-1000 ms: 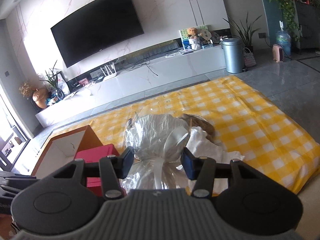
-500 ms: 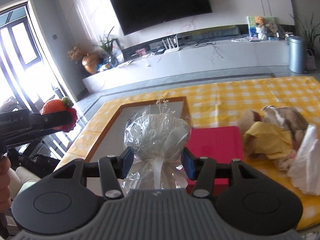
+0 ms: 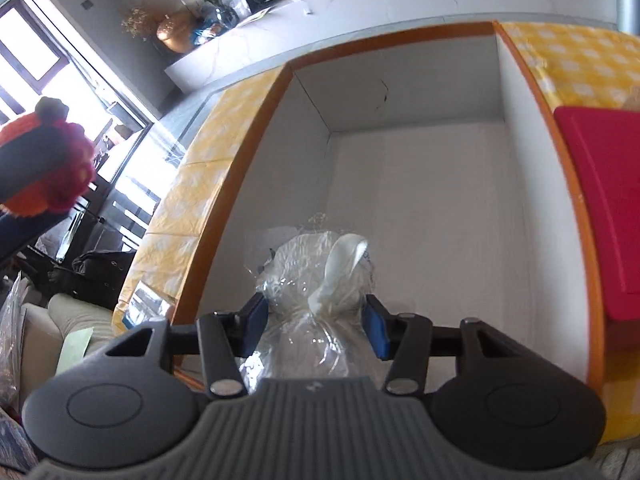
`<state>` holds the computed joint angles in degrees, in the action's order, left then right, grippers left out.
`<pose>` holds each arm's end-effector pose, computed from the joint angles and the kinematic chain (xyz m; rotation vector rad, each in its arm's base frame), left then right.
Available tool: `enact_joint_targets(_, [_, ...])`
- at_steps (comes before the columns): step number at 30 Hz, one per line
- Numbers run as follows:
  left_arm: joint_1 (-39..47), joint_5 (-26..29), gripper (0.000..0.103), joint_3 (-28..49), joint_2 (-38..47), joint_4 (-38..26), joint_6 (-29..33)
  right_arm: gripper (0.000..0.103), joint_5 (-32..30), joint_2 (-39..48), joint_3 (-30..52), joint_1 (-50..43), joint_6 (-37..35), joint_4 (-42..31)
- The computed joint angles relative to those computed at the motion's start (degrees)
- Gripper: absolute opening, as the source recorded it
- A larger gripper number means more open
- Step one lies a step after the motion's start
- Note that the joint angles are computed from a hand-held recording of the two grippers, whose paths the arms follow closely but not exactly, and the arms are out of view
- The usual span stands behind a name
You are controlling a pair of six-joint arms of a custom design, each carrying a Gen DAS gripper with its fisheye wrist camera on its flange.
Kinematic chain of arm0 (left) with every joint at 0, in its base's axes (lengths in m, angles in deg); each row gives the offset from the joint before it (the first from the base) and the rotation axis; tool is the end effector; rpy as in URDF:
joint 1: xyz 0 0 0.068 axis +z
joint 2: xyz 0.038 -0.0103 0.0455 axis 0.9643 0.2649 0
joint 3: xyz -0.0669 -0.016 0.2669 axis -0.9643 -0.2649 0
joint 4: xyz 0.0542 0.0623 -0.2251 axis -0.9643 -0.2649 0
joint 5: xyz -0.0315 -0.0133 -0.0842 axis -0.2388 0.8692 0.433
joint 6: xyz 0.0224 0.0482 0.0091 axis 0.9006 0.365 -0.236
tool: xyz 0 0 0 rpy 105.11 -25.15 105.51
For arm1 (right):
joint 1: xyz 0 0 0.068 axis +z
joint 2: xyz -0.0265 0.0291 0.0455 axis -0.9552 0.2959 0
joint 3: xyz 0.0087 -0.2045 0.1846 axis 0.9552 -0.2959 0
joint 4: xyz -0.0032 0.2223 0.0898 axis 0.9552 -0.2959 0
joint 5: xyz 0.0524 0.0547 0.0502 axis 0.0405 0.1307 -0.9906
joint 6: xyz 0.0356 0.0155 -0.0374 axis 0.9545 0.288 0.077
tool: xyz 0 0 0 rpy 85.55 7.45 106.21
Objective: Organize soft objects
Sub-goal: 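Lower the plastic-wrapped bag into the white box and open the right tool, then carry the orange ball over the white box and open the left tool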
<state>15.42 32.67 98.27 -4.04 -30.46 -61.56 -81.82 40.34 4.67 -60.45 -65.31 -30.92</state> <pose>0.1746 -0.2464 0.3134 -0.3987 2.0961 -0.3849 0.2620 0.0733 0.2381 -0.2058 2.6004 0.7360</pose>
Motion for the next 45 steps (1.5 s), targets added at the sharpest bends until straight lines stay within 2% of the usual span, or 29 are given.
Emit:
enact_joint_targets(5, [0.2,0.5,0.044,-2.0,-1.5,0.9,-1.4,0.052,6.2,0.8,-1.3,3.3,8.1,5.8])
enact_joint_targets(8, [-0.1,-0.4,0.044,-1.8,-1.6,0.0,-2.1,0.058,11.1,1.3,-1.8,4.2,14.2,7.9])
enact_joint_targets(9, [-0.3,-0.8,0.044,-1.6,-1.4,-0.3,-2.0,0.065,10.8,2.8,-0.6,4.9,12.4,6.4])
enact_joint_targets(11, [-0.1,-0.2,0.044,-1.7,-1.4,0.2,-1.0,0.078,6.7,6.2,3.7,6.1,3.9,-1.0])
enact_joint_targets(13, [0.2,0.9,0.044,-2.0,-1.4,0.5,-0.8,0.082,2.9,7.3,5.7,6.6,-1.0,-5.6])
enact_joint_targets(14, [0.7,1.6,0.044,-1.9,-1.3,0.4,-0.9,0.084,3.3,6.7,5.8,6.8,-2.0,-6.7])
enact_joint_targets(15, [0.9,1.8,0.044,-1.9,-1.3,0.1,-1.2,0.092,3.1,5.7,6.0,6.2,-3.0,-7.3])
enact_joint_targets(17, [0.7,1.7,0.044,-1.6,-1.0,-0.4,-1.4,0.097,2.8,3.9,6.2,4.1,-3.4,-7.7])
enact_joint_targets(20, [0.2,1.1,0.044,-1.1,-0.6,-0.7,-1.0,0.097,2.4,1.8,8.8,-0.9,-5.5,-10.9])
enact_joint_targets(24, [0.2,3.2,0.044,0.2,1.6,0.4,1.0,0.1,-2.4,-0.9,12.1,-9.1,-11.5,-15.6])
enact_joint_targets(30, [-0.2,11.0,0.044,5.7,9.2,2.1,8.0,0.1,0.6,-9.6,8.5,-19.3,-23.2,-12.3])
enact_joint_targets(33, [0.1,15.9,0.044,8.9,13.9,2.3,9.6,0.1,2.5,-12.2,6.4,-23.1,-27.2,-10.3])
enact_joint_targets(36, [0.2,18.8,0.044,13.1,19.1,0.4,10.2,0.1,0.7,-13.4,4.2,-29.4,-26.9,-6.0])
enact_joint_targets(40, [0.5,22.4,0.044,19.6,25.5,-3.6,12.4,0.1,-4.6,-9.1,5.4,-35.5,-27.1,-6.4])
enact_joint_targets(42, [1.0,26.1,0.044,22.5,28.0,-6.4,14.2,0.1,-4.4,-7.6,5.2,-35.8,-26.7,-5.7])
enact_joint_targets(45, [1.8,30.0,0.044,22.3,29.1,-5.9,13.5,0.1,-3.7,-5.8,4.8,-35.5,-26.7,-5.2])
